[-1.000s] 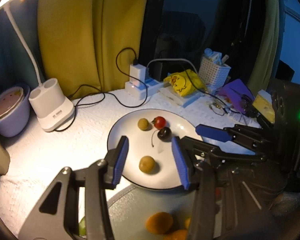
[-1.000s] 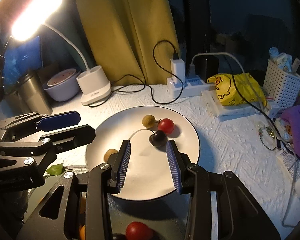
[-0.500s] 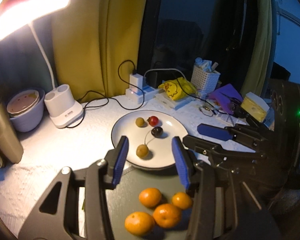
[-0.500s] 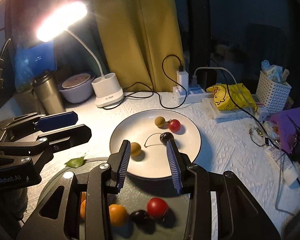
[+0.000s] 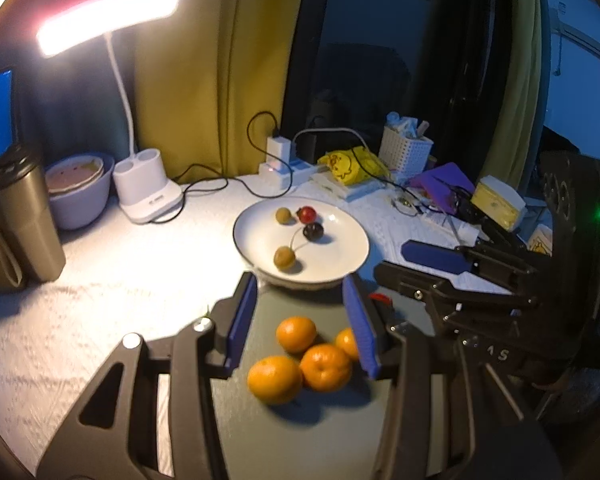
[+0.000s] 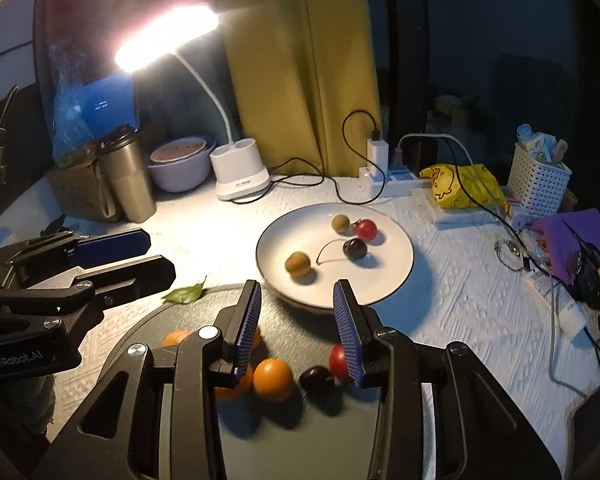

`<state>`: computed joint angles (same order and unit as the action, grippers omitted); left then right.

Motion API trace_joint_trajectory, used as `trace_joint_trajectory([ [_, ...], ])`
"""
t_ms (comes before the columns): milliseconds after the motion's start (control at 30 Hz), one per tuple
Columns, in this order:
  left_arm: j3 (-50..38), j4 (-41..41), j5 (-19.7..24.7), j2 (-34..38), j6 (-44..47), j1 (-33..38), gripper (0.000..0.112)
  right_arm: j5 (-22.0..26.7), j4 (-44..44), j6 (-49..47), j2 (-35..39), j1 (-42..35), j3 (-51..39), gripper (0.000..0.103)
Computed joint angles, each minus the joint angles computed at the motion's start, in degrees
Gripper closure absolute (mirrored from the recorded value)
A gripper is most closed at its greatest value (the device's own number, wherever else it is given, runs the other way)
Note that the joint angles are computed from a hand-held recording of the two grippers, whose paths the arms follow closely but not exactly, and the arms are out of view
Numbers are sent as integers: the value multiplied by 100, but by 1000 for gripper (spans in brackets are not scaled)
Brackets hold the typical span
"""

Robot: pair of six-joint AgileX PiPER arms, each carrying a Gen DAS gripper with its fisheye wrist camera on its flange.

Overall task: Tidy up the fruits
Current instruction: 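Move both open tools back over the mandarins on the board, then grasp a mandarin orange with the left tool while the right tool grasps another mandarin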

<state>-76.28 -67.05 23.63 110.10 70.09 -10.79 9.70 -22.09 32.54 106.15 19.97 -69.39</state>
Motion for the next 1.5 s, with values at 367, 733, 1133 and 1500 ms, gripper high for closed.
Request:
trace_joint_trajectory([
  [367,694,-781,-13,-89,855,251,66,49,-590,756,95,360,167,63],
  [733,517,-637,101,292,705,498,66,269,46,189,624,479,-293,63],
  [1133,88,-169,223,706,177,522,66,575,1716,-1541,1153,503,-844,62],
  [1500,162,-70,193,675,99,428,66,478,1725,-1849,1026,620,-616,61],
])
